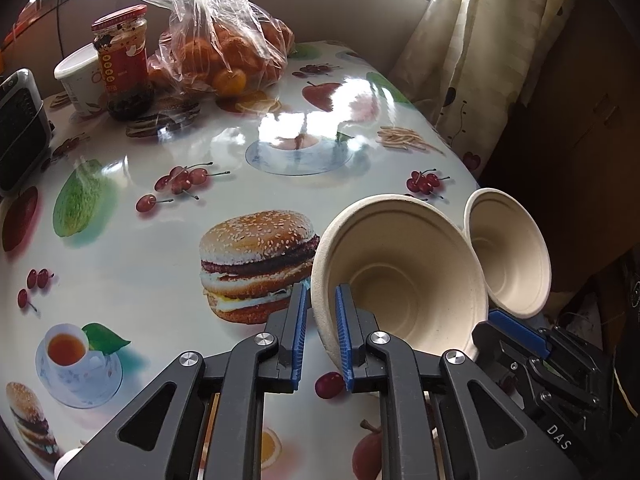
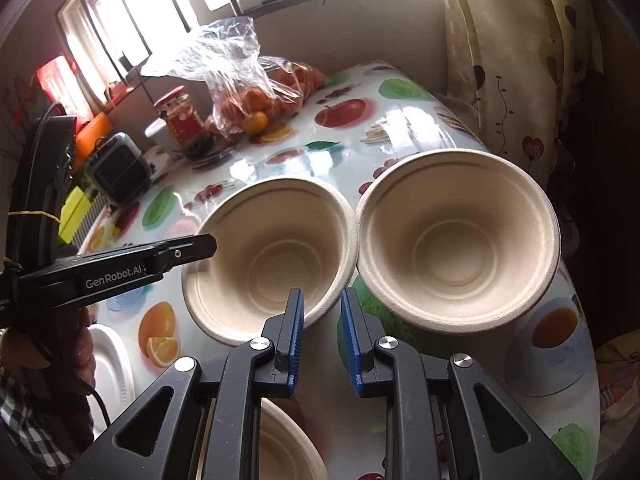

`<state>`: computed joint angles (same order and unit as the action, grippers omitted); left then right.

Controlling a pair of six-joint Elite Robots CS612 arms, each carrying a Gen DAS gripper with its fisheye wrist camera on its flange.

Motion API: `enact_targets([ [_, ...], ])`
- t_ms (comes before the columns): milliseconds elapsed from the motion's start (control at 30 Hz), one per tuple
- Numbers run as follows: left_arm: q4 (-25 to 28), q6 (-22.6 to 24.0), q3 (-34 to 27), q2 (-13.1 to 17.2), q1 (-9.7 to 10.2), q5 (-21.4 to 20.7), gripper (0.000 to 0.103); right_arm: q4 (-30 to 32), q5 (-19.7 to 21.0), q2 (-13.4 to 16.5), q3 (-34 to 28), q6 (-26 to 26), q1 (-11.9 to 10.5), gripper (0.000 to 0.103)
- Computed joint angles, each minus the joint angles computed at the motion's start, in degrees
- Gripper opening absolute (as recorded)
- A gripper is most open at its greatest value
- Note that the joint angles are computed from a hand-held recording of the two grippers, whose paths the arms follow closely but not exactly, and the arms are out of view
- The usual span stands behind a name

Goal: Organize plates and bowls
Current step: 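Close the left tool on one beige bowl rim while the right tool grips another bowl, then lift the held bowls with both tools and carry them toward the bowl stack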

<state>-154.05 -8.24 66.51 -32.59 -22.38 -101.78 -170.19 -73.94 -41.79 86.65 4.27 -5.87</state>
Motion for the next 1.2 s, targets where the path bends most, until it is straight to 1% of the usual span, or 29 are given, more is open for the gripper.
enact_targets([
  [733, -1.4, 0.5, 1.6, -0.9, -0.18, 0.5, 0.014, -0.9, 0.8, -0.2, 0.3, -0.2, 0.0, 0.019],
  [833, -0.7, 0.3, 1.4, -0.7, -0.15, 0.9, 0.014, -1.6, -0.1, -0.3, 0.6, 0.4, 0.1, 0.019],
  [933, -0.2, 0.0, 1.3, -0.6, -0.06, 1.1, 0.014, -1.4, 0.0, -0.5, 0.9, 1.3, -0.1, 0.019],
  [1133, -0.2, 0.1, 1.3, -0.5, -0.12, 1.1, 0.014, -1.6, 1.7, -0.2, 0.8, 2.9, -0.5, 0.019],
  [1200, -0.2, 0.1, 1.2, -0.5, -0.09, 1.0, 0.014, -1.4, 2.0, -0.1, 0.6, 2.6, -0.5, 0.019],
])
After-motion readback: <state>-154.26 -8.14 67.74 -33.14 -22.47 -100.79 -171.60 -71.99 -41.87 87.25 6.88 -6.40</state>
